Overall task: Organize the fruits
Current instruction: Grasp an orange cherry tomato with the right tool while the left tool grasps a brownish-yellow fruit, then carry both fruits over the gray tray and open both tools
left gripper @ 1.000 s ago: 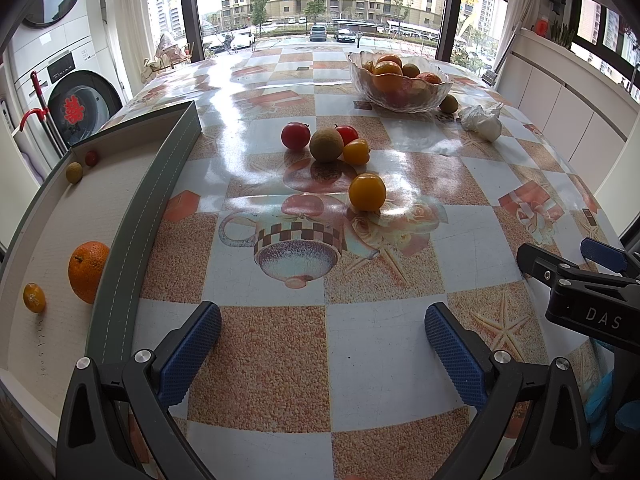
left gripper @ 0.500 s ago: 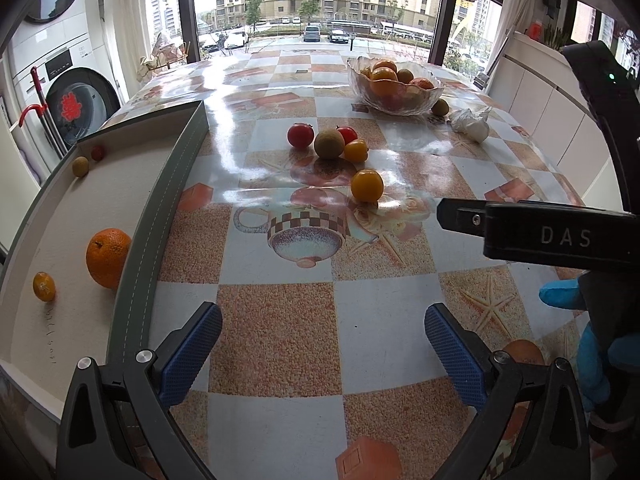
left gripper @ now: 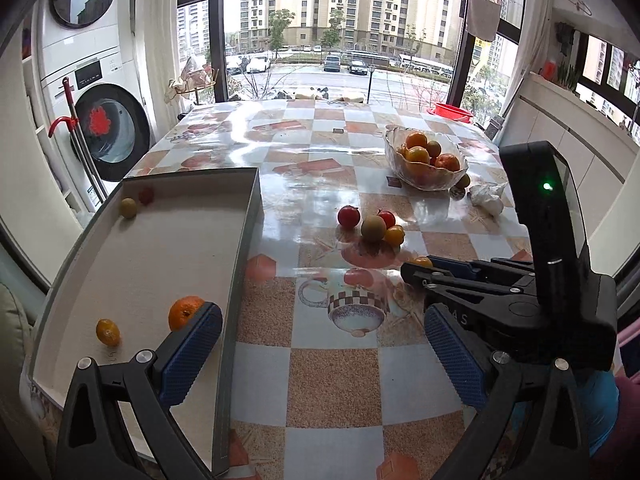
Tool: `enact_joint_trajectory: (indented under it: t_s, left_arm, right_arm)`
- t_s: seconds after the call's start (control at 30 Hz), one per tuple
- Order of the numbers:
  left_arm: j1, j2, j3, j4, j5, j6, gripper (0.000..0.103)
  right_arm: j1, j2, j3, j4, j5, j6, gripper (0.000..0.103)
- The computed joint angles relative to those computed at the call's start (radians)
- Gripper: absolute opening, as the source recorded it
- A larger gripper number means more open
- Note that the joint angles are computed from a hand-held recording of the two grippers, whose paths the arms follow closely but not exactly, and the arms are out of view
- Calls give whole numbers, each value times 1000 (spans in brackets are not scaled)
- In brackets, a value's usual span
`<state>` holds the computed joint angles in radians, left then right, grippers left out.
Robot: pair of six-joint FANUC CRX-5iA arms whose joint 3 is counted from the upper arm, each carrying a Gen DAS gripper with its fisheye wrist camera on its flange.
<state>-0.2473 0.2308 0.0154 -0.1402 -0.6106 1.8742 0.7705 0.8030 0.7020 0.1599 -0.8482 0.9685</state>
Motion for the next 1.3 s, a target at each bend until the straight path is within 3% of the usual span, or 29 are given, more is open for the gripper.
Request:
enact_joint_trajectory:
  t_s: [0.03, 0.13, 0.17, 0.27, 0.43, 0.5, 0.67, 0.77, 0.83, 0.97, 1.3]
  left_arm:
    - [2, 13, 10, 22, 4, -16, 101]
    - [5, 93, 85, 101, -25, -76, 83]
    - [3, 123, 114, 119, -40, -87, 83]
    - [-26, 218, 239, 56, -123, -55, 66]
    - [-37, 340, 392, 35, -250, -33, 66]
    - [-49, 363, 439, -16, -269, -10, 66]
    - [-40, 398, 485, 3, -269, -15, 65]
    - [-40, 401, 489, 0, -254, -7, 38]
    - [-34, 402, 488, 21, -244, -12, 27]
    - [-16, 363, 405, 96, -177, -45, 27]
    - [-1, 155, 138, 152, -38, -119, 27]
  right_arm:
    - [-12, -21, -30, -22, 20, -5, 24]
    - [-26, -89, -149, -9, 74, -53, 24]
    - [-30, -108, -181, -11, 91, -64, 24]
    - [-39, -148, -242, -22, 124, -83, 24]
    - [-50, -176, -288, -52, 164, -80, 24]
    - [-54, -178, -289, -68, 171, -72, 24]
    - [-58, -181, -291, -84, 176, -52, 24]
    - [-58, -181, -290, -87, 176, -50, 24]
    - [-55, -182, -294, -79, 176, -53, 24]
    - [-49, -187, -302, -65, 169, -57, 25]
    - [-27, -199, -297, -55, 132, -51, 25]
